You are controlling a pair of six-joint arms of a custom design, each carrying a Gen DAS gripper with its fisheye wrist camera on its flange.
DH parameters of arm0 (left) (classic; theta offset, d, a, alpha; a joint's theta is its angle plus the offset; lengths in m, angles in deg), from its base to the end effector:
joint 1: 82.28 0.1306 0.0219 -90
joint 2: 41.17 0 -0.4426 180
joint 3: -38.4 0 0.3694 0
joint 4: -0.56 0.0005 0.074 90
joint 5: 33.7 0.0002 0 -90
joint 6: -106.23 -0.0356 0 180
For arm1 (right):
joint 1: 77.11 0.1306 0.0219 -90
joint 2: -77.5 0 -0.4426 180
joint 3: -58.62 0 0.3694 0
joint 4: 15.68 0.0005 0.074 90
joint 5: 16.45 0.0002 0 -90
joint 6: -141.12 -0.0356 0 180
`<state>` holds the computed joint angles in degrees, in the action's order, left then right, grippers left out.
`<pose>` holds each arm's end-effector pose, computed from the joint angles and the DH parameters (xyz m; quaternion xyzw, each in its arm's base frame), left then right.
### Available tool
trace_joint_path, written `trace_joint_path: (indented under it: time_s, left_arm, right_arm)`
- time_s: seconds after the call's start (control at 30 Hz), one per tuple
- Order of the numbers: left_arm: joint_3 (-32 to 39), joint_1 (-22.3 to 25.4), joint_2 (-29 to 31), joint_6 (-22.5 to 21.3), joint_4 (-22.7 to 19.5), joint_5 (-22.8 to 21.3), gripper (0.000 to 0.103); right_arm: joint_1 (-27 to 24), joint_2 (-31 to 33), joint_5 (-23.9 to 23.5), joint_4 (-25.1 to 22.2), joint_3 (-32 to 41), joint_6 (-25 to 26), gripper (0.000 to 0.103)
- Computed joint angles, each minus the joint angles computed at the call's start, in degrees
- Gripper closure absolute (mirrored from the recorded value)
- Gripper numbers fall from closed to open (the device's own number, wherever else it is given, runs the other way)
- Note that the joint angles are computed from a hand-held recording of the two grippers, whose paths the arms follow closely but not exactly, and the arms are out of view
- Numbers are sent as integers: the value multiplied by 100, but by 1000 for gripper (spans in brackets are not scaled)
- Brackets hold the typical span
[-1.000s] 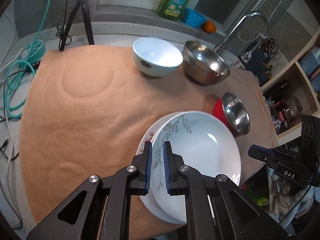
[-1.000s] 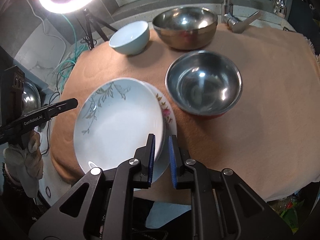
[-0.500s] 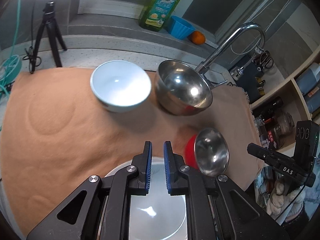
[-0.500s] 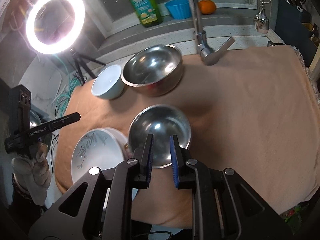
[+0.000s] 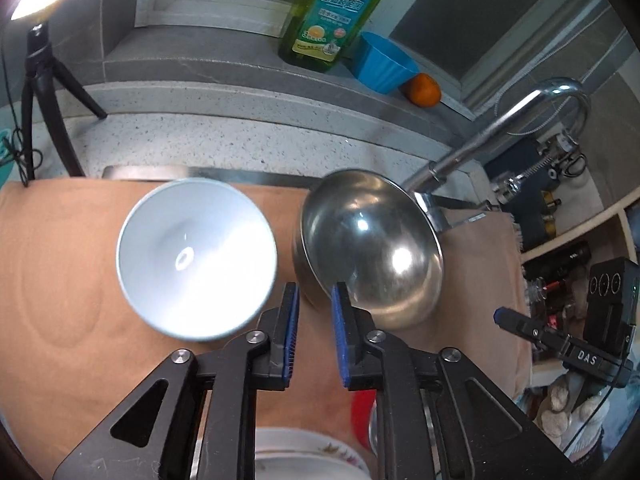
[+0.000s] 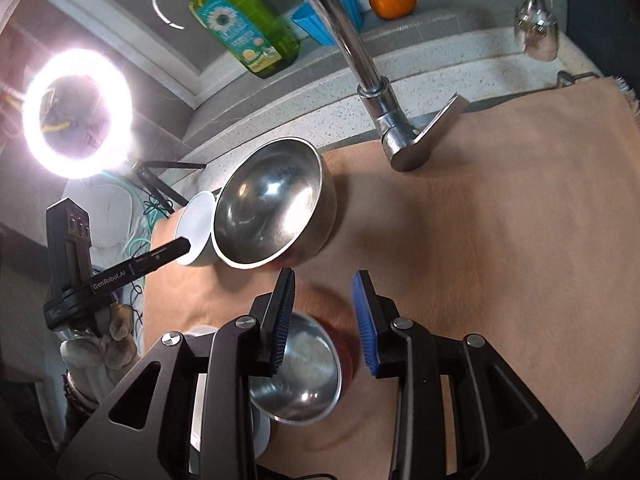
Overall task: Organize plates and bowls
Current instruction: 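Close the left tool on the plain steel bowl's rim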
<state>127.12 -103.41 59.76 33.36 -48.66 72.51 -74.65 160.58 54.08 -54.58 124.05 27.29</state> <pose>0.4798 -0.1966 0.3919 0.0682 0.9576 -0.2091 0.1860 0.3789 0.0277 0.3681 0.1272 0.9366 0.2222 0.2394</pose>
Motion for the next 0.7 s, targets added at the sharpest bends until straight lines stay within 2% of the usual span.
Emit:
trace_joint_path:
  time_s: [0.3,0.7]
  left_arm:
    - [651,-46,511,-108,-289,-421,87]
    - [1027,-148,910,-401,-548,-548,87]
  right_arm:
    - [10,660,-278,-29,372,102,72]
    - [81,1016,-406,140,458,-151,72]
